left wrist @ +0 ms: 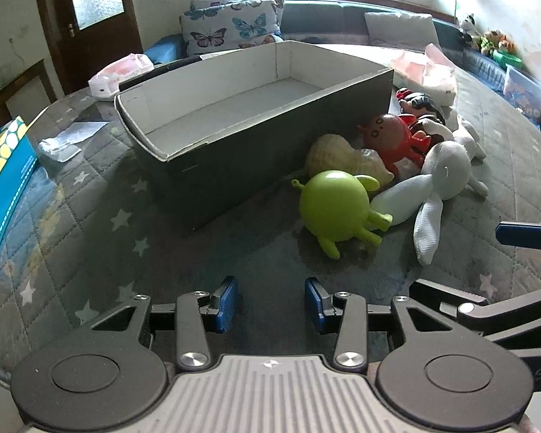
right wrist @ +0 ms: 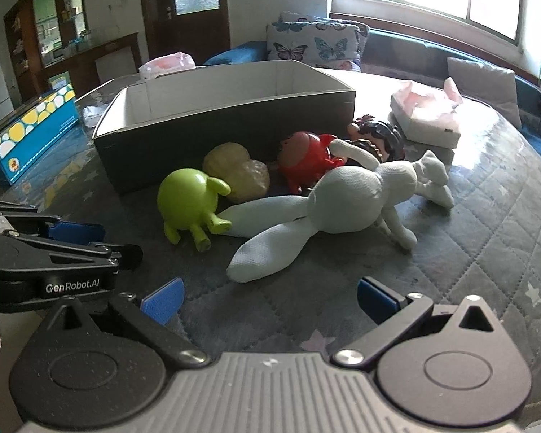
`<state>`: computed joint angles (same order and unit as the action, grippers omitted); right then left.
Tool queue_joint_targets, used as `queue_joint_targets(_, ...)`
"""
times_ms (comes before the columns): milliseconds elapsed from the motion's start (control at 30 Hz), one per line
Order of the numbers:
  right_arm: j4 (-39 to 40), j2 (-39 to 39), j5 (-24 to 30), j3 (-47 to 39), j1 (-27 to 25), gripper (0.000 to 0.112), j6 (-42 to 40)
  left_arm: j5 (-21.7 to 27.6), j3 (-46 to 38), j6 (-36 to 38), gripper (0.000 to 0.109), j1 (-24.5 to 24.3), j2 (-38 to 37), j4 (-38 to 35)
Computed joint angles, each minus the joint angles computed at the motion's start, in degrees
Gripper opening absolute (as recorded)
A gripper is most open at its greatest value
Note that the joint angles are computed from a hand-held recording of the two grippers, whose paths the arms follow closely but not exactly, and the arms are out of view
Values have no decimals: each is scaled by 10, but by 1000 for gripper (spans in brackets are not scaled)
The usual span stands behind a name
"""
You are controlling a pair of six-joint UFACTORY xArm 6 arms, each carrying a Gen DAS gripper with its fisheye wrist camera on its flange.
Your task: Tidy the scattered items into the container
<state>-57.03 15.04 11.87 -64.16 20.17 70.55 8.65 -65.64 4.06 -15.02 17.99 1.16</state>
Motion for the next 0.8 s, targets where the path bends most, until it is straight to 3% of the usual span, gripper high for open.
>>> queue_joint_targets(467,29,5,18,-12,5,103,-11,18,-27,43,44,0,16,-30)
queue_joint_targets(800,-6,4,17,-7,3,103,16,-2,-16,-11,44,1,14,20)
